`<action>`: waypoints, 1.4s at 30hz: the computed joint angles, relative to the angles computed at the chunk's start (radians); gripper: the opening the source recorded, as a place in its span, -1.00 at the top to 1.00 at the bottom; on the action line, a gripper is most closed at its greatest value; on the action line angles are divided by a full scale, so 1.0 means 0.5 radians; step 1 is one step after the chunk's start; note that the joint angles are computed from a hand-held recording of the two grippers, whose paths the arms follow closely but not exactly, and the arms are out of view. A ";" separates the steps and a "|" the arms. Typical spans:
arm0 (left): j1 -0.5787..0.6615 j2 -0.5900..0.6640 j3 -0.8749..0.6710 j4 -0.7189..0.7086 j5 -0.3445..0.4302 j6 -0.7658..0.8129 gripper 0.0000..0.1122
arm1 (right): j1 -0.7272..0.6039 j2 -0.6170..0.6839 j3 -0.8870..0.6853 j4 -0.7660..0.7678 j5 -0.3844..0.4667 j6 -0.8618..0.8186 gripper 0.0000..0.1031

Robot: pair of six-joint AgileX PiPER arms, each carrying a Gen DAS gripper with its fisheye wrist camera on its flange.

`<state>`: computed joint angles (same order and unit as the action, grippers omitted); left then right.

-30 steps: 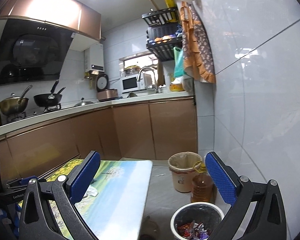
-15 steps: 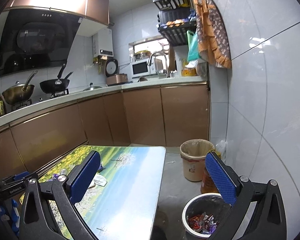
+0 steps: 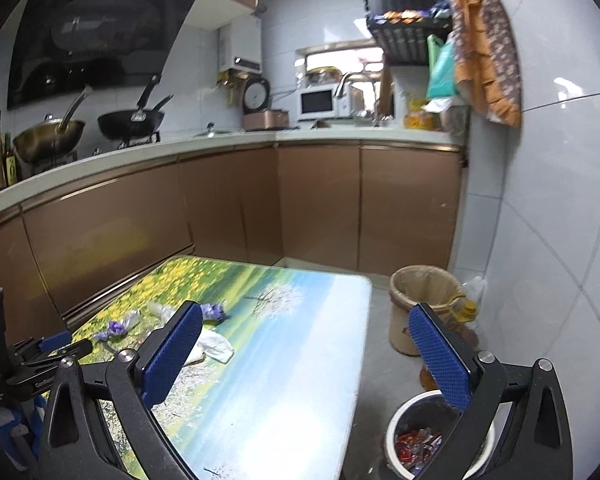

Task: Collect trash
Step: 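Move both open tools back over the table toward the remaining trash, then grasp clear bag with red item in left tool while right tool grasps white tissue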

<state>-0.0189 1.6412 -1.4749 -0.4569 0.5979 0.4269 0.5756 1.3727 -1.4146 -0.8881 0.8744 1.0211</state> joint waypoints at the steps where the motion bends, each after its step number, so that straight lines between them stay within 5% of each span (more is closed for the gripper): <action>1: -0.001 0.040 -0.027 -0.010 0.003 0.005 0.02 | -0.040 0.031 -0.011 0.057 -0.048 -0.044 -0.91; 8: 0.041 0.245 -0.142 -0.319 0.066 0.271 0.02 | -0.278 0.274 -0.091 0.511 -0.335 -0.454 -0.55; 21: -0.075 0.644 -0.552 0.045 0.165 -0.073 0.02 | -0.565 0.787 -0.318 1.463 -0.630 -1.345 -0.44; 26: -0.086 0.837 -0.807 0.206 0.269 -0.279 0.03 | -0.628 1.153 -0.709 1.937 -0.486 -1.830 -0.11; 38: -0.017 1.024 -1.029 0.116 0.439 -0.315 0.52 | -0.659 1.933 -1.787 2.324 0.044 -2.076 0.08; 40: -0.010 1.048 -1.058 0.111 0.471 -0.324 0.63 | -0.653 2.047 -1.982 2.305 0.170 -2.051 0.19; 42: 0.002 1.064 -1.078 0.093 0.493 -0.334 0.77 | -0.650 2.112 -2.094 2.305 0.256 -2.041 0.56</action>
